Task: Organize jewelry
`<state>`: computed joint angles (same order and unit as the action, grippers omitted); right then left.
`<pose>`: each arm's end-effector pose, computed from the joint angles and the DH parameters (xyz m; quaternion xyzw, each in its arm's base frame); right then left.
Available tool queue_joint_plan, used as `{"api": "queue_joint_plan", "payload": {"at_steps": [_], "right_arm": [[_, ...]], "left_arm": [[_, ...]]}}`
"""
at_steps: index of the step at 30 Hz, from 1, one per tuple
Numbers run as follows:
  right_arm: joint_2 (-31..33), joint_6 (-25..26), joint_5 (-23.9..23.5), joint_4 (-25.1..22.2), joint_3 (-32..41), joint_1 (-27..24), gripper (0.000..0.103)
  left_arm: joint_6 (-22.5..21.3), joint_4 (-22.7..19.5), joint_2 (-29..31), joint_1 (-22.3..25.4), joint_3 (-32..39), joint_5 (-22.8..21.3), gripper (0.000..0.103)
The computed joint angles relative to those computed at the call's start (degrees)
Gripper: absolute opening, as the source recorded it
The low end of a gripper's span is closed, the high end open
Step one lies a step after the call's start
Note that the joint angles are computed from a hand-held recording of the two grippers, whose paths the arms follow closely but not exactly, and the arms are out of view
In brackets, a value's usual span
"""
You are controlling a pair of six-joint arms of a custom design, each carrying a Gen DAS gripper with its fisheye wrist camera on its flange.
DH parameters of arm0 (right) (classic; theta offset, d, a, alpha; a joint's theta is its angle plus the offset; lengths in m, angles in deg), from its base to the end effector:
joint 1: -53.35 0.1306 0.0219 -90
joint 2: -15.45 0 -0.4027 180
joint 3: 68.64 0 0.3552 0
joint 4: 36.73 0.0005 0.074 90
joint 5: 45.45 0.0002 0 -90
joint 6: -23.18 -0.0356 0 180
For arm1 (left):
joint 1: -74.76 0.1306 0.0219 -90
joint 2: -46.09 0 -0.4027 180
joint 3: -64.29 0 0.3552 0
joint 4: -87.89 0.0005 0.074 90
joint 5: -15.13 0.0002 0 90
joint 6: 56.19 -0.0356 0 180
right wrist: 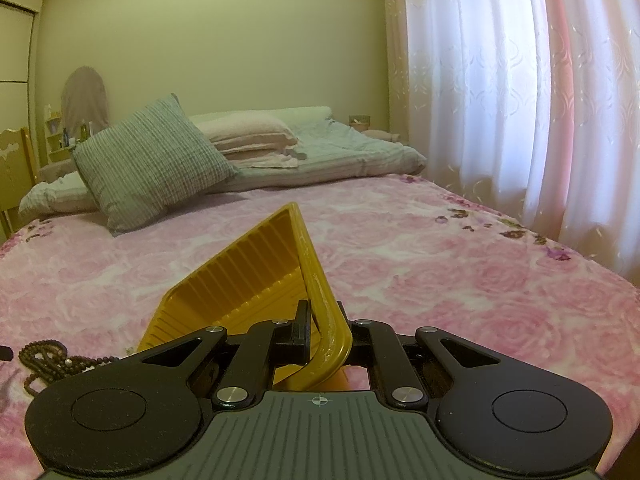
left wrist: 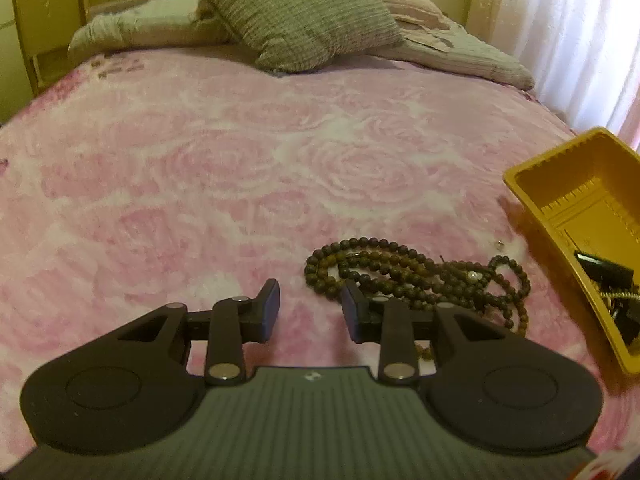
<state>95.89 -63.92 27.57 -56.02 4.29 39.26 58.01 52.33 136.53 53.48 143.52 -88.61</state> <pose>0.3938 -0.0886 0.4324 0.0051 0.8459 0.0478 0.5311 0.4200 -0.1550 0.3850 -0.0676 0.9216 -0.0388 0.3803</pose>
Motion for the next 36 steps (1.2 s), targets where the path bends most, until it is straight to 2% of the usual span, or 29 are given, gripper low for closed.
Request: {"api": "queue_joint_plan", "payload": {"at_steps": [4, 10, 15, 17, 24, 27, 32, 36], "right_arm": [[0.1, 0.1, 0.0, 0.0, 0.0, 0.0, 0.009], [0.4, 0.4, 0.4, 0.0, 0.2, -0.1, 0.009], [0.5, 0.7, 0.6, 0.1, 0.2, -0.1, 0.009], [0.6, 0.7, 0.5, 0.1, 0.2, -0.2, 0.009], [0.7, 0.9, 0.3, 0.1, 0.1, -0.3, 0.009], [0.8, 0.8, 0.4, 0.2, 0.2, -0.4, 0.009], [0.7, 0.7, 0.2, 0.3, 0.1, -0.4, 0.009], [0.4, 0.6, 0.1, 0.5, -0.1, -0.5, 0.009]], "left_arm": [[0.4, 0.5, 1.8, 0.6, 1.0, 0.2, 0.03], [-2.1, 0.7, 4.1, 0.6, 2.3, -1.3, 0.026], [-3.5, 0.2, 4.2, 0.9, 2.5, -1.0, 0.007], [-4.2, -0.4, 3.9, 0.6, 2.3, -1.0, 0.007], [-9.3, -2.6, 6.4, -0.9, 4.7, -5.0, 0.007], [-9.9, -3.6, 6.9, -0.9, 5.6, -5.1, 0.006], [-10.2, -1.7, 3.2, -0.5, 4.1, -4.8, 0.006], [-12.8, -0.9, -0.3, -0.7, 5.2, -5.2, 0.006]]}}
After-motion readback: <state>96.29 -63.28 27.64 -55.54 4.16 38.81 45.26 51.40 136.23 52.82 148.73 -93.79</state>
